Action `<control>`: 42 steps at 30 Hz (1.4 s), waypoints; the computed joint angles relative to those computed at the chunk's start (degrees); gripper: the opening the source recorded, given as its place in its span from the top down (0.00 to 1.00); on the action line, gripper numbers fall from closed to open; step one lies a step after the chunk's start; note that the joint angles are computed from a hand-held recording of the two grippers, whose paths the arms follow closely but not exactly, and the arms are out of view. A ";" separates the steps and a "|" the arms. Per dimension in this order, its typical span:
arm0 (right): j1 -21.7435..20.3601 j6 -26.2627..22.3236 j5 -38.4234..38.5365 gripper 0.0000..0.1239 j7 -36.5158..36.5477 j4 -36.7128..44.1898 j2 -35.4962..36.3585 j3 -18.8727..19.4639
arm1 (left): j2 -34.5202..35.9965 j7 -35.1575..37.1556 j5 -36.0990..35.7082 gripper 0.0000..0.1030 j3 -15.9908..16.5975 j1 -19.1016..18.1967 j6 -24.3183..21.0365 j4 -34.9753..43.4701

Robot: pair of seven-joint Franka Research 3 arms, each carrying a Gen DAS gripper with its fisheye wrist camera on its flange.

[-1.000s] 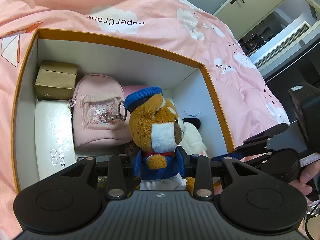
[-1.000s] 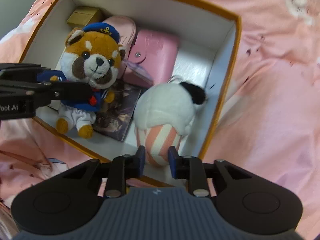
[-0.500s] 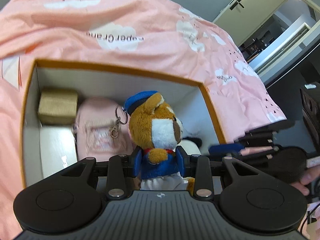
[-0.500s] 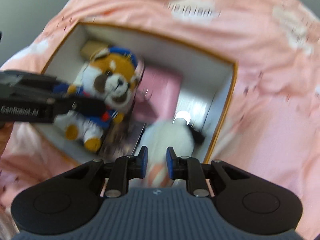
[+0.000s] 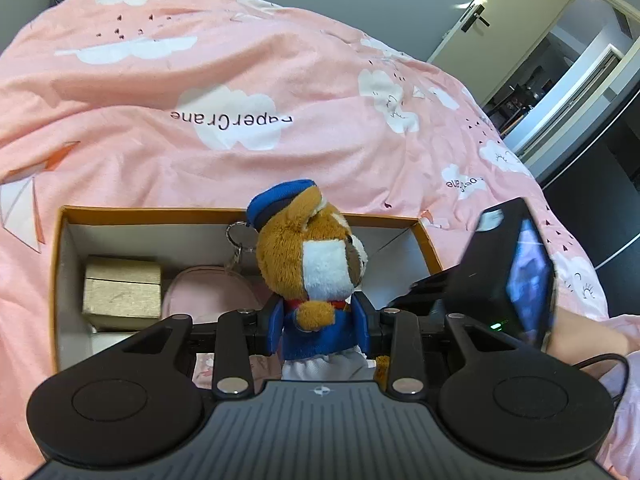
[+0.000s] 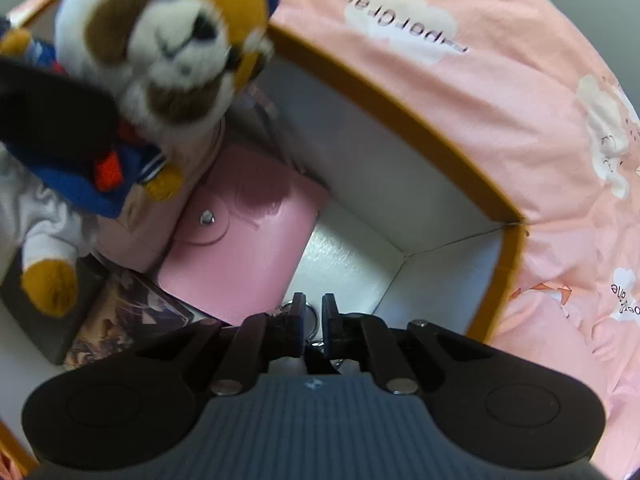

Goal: Organize objects

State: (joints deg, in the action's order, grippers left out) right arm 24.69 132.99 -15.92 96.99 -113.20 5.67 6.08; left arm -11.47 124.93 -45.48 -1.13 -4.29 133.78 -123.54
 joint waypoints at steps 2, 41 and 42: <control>0.13 -1.50 -0.18 0.94 -0.42 1.20 1.19 -0.01 | 0.38 0.36 -0.23 0.61 0.05 -0.03 -0.41 0.24; -7.45 14.50 1.91 0.95 1.11 -16.08 -17.66 3.42 | 8.04 16.59 9.68 0.58 -6.15 -2.79 -0.93 5.23; -7.48 14.43 2.34 0.95 0.81 -16.46 -18.10 3.39 | 7.96 16.01 9.74 0.58 -6.26 -2.76 -0.55 4.98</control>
State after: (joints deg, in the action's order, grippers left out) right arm 17.22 147.43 -13.58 97.81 -129.66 -12.43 9.47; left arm -3.51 140.94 -35.74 -7.39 -7.05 133.22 -118.56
